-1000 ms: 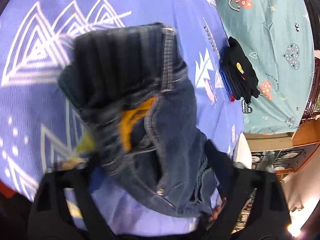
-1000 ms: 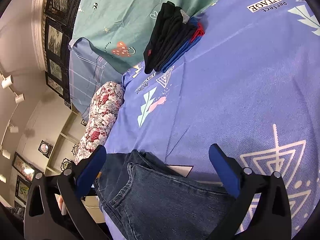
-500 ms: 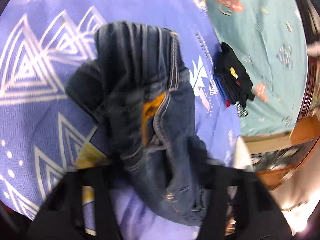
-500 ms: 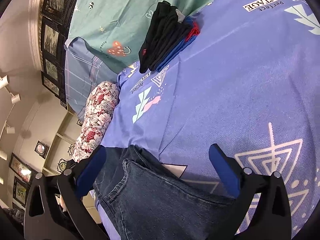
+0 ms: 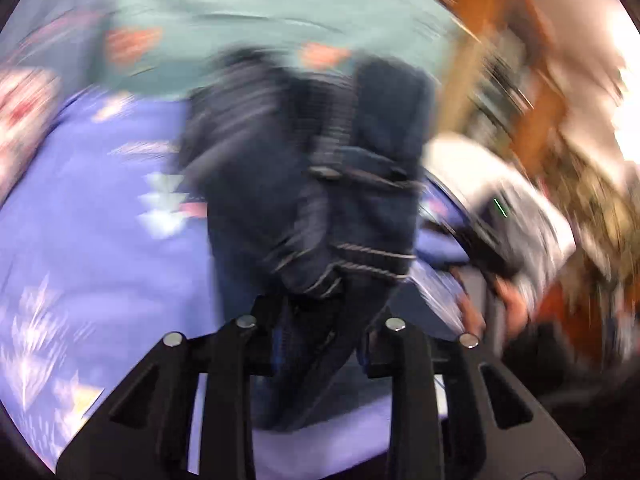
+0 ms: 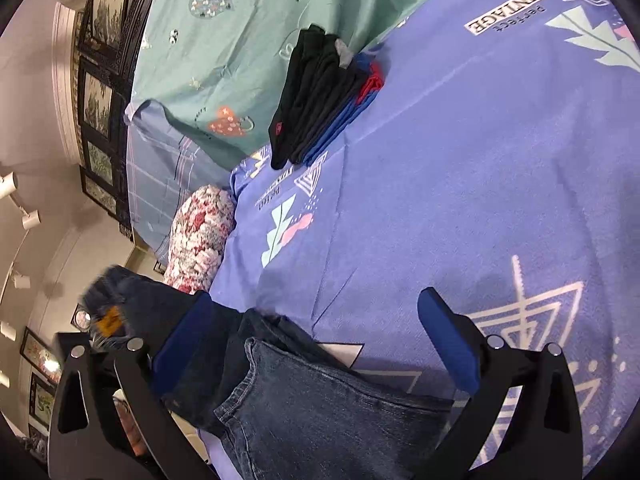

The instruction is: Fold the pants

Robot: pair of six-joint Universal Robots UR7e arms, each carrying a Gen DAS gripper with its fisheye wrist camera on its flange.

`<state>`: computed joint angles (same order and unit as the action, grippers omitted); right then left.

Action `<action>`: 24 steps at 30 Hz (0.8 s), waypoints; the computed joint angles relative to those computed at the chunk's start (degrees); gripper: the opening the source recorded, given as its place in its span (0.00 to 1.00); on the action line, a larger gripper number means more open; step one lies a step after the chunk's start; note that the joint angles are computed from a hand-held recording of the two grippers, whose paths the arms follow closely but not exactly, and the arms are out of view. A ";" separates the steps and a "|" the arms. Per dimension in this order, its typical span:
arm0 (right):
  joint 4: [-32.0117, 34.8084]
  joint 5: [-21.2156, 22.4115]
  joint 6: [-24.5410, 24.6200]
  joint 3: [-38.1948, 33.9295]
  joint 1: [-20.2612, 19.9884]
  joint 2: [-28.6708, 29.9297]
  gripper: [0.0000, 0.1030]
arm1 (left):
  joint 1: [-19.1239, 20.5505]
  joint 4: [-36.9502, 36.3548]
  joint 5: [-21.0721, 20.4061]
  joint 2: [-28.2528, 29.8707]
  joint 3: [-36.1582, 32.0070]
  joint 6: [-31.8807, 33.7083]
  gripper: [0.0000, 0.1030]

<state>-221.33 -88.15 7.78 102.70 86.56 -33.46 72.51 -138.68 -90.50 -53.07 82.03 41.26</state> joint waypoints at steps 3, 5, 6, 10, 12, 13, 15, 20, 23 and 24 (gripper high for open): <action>-5.38 0.85 2.66 3.59 -0.56 -0.86 0.99 | -2.43 7.67 2.36 2.18 1.06 7.76 0.44; -8.36 0.07 3.88 6.56 -0.81 -1.59 0.99 | -3.52 13.94 7.78 5.38 0.06 10.49 0.46; -10.14 -0.14 4.77 8.52 -1.09 -2.05 0.99 | -3.78 15.27 10.48 6.90 -0.12 10.60 0.46; -12.15 2.02 8.87 14.57 -2.21 -4.06 0.99 | -3.16 19.92 6.45 7.34 -3.88 9.74 0.53; -9.49 2.94 9.41 15.82 -1.76 -5.03 0.99 | -1.81 27.46 0.06 7.90 -9.35 7.96 0.93; -7.56 3.55 9.06 16.06 -1.42 -5.54 0.99 | -1.22 27.98 -2.79 7.16 -9.92 8.52 0.95; -2.11 3.33 7.27 15.68 0.17 -6.55 0.99 | -0.07 32.78 -7.91 7.02 -13.87 9.05 0.98; 9.51 -4.15 2.53 11.51 5.64 -6.91 0.99 | 2.09 39.00 -10.44 12.09 -22.59 1.11 0.98; 20.88 -16.17 1.67 7.33 8.66 -5.39 0.99 | 3.80 43.24 -7.54 16.23 -25.21 -3.53 0.98; 24.53 -18.20 2.34 6.28 9.06 -4.91 0.99 | 3.70 39.98 -6.89 14.63 -21.77 -1.11 0.98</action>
